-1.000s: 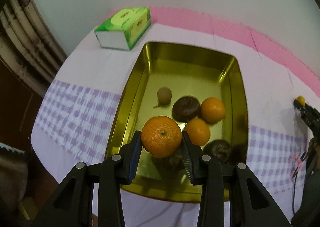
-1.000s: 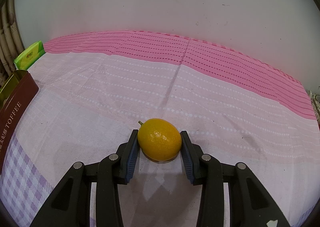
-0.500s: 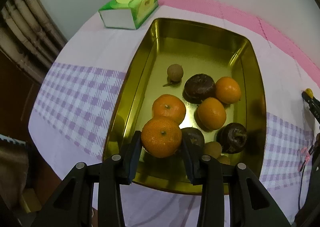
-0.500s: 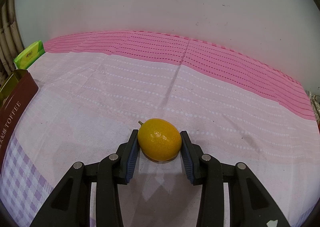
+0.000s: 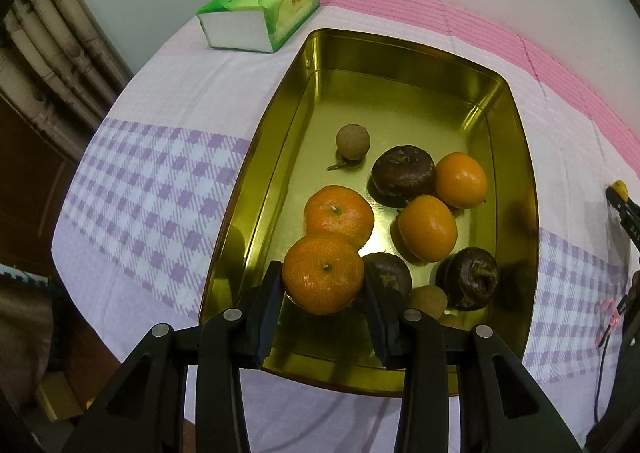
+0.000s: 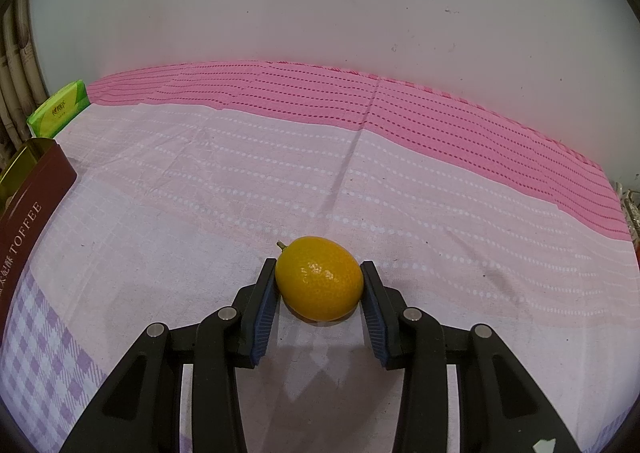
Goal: Organize fruits
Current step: 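Lower the orange into the gold tray and open the left gripper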
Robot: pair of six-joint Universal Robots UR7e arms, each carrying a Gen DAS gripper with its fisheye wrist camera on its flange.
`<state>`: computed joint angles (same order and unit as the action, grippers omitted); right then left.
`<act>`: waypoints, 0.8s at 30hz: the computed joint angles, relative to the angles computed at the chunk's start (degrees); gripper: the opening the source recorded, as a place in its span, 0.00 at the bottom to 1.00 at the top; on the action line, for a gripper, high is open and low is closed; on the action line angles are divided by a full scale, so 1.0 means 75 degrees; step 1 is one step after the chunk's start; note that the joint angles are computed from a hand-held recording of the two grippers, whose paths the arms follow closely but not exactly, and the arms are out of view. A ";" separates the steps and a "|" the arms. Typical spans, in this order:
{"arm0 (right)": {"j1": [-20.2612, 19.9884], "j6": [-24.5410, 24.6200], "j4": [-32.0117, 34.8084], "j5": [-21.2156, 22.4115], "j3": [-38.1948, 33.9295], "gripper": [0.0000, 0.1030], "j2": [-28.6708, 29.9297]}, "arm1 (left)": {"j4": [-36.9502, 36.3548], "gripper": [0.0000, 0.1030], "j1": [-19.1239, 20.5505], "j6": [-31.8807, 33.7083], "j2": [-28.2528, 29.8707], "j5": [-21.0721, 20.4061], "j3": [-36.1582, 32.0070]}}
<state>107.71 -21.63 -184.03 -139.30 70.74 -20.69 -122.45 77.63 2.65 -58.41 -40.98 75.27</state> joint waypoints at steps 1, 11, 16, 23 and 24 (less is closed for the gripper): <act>0.0000 -0.0002 -0.0002 -0.0001 0.0001 0.36 -0.0001 | 0.0003 0.39 -0.0002 -0.0008 0.0004 0.0010 -0.0001; -0.0008 -0.0029 -0.0018 -0.0005 0.0017 0.36 -0.0015 | 0.0098 0.41 0.0029 -0.0145 -0.0003 -0.0028 -0.0057; -0.0010 -0.0042 -0.0035 -0.0014 0.0029 0.36 -0.0019 | 0.0082 0.41 0.0044 -0.0181 -0.0012 -0.0043 -0.0044; -0.0002 -0.0022 -0.0025 -0.0011 0.0032 0.36 -0.0019 | -0.0450 0.52 -0.0055 0.0095 -0.0121 0.0150 0.0220; -0.0003 -0.0001 -0.0016 0.0002 0.0044 0.36 -0.0029 | -0.0509 0.52 -0.0069 0.0131 -0.0137 0.0167 0.0241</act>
<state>107.69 -21.64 -184.14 -139.28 71.07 -20.90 -126.27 77.11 3.63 -59.44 -39.72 77.07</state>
